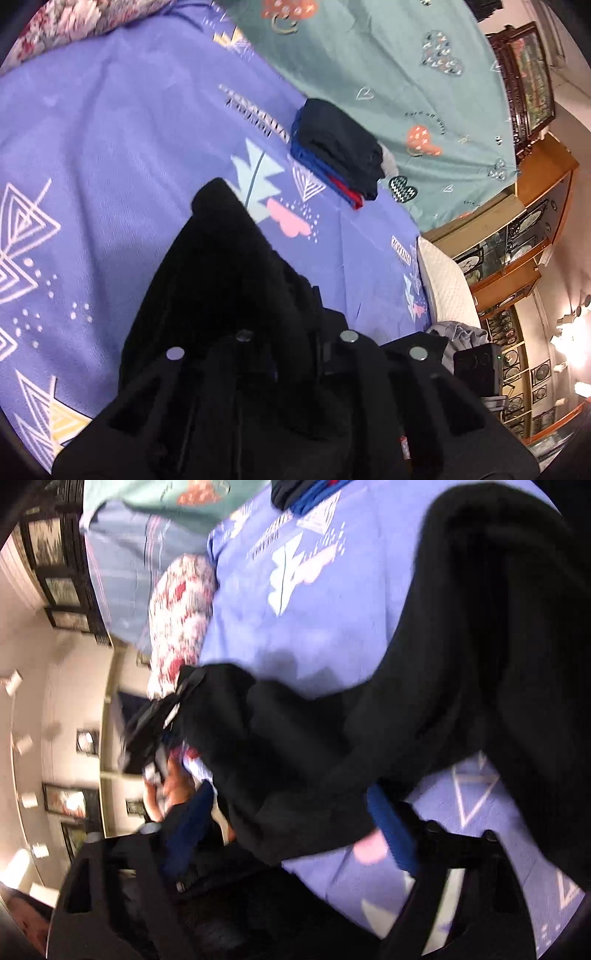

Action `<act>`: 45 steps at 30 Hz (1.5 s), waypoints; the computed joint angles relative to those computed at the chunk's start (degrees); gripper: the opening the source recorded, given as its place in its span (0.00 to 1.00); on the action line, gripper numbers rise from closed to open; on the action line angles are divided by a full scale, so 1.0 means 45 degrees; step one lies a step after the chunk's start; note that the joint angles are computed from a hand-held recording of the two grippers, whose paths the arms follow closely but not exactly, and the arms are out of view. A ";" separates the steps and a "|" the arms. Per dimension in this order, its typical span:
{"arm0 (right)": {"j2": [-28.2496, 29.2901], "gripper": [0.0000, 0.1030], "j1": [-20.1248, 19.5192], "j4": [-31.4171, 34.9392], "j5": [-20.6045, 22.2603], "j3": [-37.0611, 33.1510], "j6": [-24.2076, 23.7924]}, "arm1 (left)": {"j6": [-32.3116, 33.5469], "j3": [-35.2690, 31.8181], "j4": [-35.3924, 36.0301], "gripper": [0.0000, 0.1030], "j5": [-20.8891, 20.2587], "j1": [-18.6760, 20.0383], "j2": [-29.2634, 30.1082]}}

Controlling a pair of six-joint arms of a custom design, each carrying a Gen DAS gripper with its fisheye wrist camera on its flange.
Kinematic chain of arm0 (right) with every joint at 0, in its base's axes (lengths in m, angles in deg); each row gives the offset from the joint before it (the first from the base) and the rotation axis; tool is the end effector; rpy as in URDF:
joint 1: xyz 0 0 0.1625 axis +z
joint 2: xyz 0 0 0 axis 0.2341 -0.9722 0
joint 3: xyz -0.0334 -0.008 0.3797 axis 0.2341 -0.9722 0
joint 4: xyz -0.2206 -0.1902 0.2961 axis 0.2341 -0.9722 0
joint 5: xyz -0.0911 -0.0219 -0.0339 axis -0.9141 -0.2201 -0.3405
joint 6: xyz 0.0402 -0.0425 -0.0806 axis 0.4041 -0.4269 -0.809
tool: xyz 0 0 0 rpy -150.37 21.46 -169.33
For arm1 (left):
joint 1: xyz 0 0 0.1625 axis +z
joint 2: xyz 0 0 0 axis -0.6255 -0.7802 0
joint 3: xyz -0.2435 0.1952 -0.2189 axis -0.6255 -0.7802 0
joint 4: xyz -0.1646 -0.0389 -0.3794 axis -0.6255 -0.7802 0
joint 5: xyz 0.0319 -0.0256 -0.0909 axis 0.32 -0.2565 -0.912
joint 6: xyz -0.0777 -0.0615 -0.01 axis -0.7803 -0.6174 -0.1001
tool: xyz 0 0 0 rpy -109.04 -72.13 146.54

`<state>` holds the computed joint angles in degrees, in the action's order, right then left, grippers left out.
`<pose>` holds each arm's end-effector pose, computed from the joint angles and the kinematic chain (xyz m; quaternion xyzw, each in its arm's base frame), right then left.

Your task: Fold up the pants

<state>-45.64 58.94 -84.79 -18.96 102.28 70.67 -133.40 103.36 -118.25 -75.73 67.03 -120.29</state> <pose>0.0695 -0.2892 0.3168 0.0039 0.9923 -0.0979 0.0763 -0.2366 -0.3327 0.1636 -0.0526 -0.9529 0.2987 0.0106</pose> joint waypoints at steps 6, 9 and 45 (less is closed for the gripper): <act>0.0921 0.02 0.1525 -0.2846 -0.0408 0.0362 -0.0288 | -0.0242 0.0620 -0.0355 0.13 0.1134 -0.0572 -0.1414; 0.1129 0.02 0.2197 -0.4084 0.0128 -0.0088 -0.0092 | 0.0023 0.0423 -0.0399 0.13 0.1555 -0.0470 -0.2031; -0.5186 0.67 -0.1511 -0.7325 -0.4018 0.2284 -0.4516 | -0.1641 -0.0167 0.5363 0.81 -0.1994 0.2826 -0.2589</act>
<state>-68.98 52.14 -117.75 -37.05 112.56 50.35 -140.78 102.61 -94.12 -84.71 79.74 -131.95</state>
